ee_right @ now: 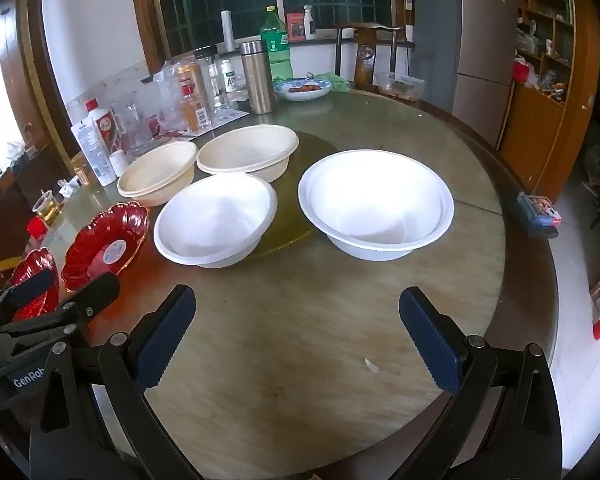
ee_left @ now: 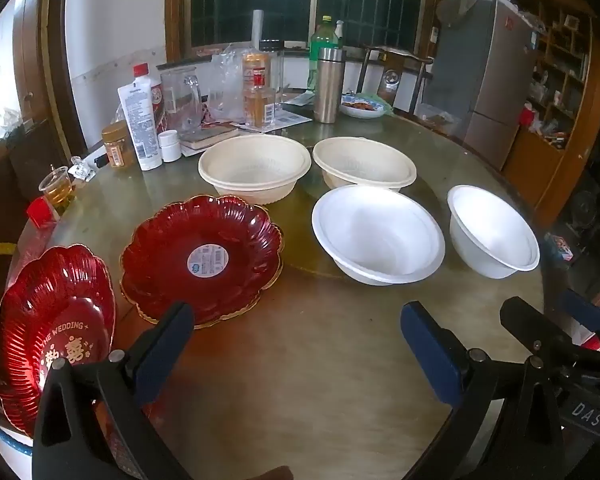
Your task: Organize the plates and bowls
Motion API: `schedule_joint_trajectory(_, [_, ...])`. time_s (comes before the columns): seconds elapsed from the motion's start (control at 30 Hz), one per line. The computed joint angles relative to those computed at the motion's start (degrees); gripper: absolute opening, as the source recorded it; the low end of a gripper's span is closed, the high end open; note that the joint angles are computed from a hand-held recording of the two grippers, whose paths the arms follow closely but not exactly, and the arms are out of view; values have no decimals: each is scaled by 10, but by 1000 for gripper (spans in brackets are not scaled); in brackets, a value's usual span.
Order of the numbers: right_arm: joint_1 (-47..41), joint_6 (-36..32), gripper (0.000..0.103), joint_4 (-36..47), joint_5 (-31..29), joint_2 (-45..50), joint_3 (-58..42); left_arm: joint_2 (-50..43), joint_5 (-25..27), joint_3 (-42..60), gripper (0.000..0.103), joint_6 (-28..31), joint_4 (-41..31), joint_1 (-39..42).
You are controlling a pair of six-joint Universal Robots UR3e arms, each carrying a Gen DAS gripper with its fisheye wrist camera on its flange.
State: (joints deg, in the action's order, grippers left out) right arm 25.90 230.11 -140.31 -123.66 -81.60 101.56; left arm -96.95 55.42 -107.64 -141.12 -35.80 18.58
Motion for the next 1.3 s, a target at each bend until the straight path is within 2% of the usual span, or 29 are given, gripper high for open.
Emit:
schedule_joint_trajectory(0.1, [0,1,103,0,0,0,1,-7,2,9,103,0,-4,1])
schedule_joint_trajectory(0.17, [5,5,103,13,-3,23,-34,5,3,-18,103,-3,29,1])
schedule_joint_trajectory(0.4, [0,-1,103,-10,0,10,-10,3,-5,-24,103,1,24,9])
schedule_joint_trajectory(1.3, [7,9,103,-11,-3,12,-16,10,-9,-26,103,4,19,15])
